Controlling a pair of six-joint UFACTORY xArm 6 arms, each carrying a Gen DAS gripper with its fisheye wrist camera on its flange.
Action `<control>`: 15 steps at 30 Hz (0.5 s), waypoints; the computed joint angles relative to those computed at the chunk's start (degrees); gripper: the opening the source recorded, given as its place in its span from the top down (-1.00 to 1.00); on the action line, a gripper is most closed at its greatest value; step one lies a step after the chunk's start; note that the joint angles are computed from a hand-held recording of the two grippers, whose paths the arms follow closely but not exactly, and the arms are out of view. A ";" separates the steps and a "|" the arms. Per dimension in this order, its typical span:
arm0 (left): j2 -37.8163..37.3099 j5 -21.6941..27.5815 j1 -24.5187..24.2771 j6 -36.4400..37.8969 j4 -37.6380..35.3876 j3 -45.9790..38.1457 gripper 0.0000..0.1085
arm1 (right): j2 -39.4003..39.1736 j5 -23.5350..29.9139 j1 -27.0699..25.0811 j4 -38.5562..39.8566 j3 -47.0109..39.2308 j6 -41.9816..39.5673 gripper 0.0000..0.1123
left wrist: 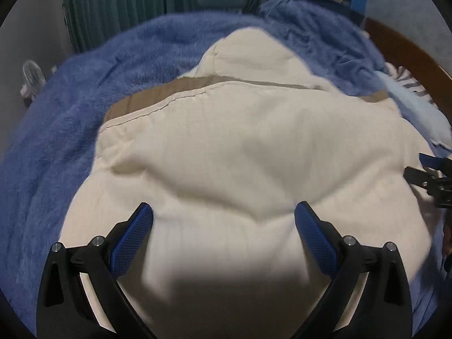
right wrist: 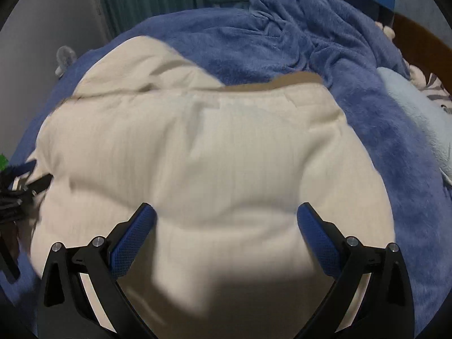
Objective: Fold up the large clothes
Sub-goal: 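Lift the hem with both grippers and fold it over toward the hood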
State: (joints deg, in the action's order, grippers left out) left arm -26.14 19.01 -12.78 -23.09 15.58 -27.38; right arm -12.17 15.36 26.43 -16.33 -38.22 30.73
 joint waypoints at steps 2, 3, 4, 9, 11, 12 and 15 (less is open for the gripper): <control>5.55 2.02 0.89 2.49 -4.37 -4.71 -0.78 | 5.26 2.66 -0.07 2.24 -5.79 -1.92 -0.74; 7.86 2.95 1.27 1.74 -3.44 -6.90 -0.78 | 7.87 4.26 -0.07 3.81 -8.83 -3.21 -0.74; 10.77 4.53 1.71 0.02 -0.10 -10.02 -0.78 | 10.37 6.03 -0.12 6.42 -11.89 -5.06 -0.74; 18.41 9.79 3.22 -5.88 7.18 -18.70 -0.79 | 18.37 11.93 -0.79 10.22 -22.12 -5.89 -0.74; 19.61 10.24 3.87 -5.36 6.21 -19.95 -0.79 | 20.50 12.83 -1.00 9.91 -24.19 -5.25 -0.74; 20.28 9.93 4.32 -4.28 4.67 -20.28 -0.79 | 21.16 12.83 -1.09 10.13 -24.68 -5.30 -0.74; 21.17 9.02 5.40 -0.34 -1.29 -19.58 -0.79 | 22.73 11.66 -1.28 11.25 -25.05 -6.13 -0.74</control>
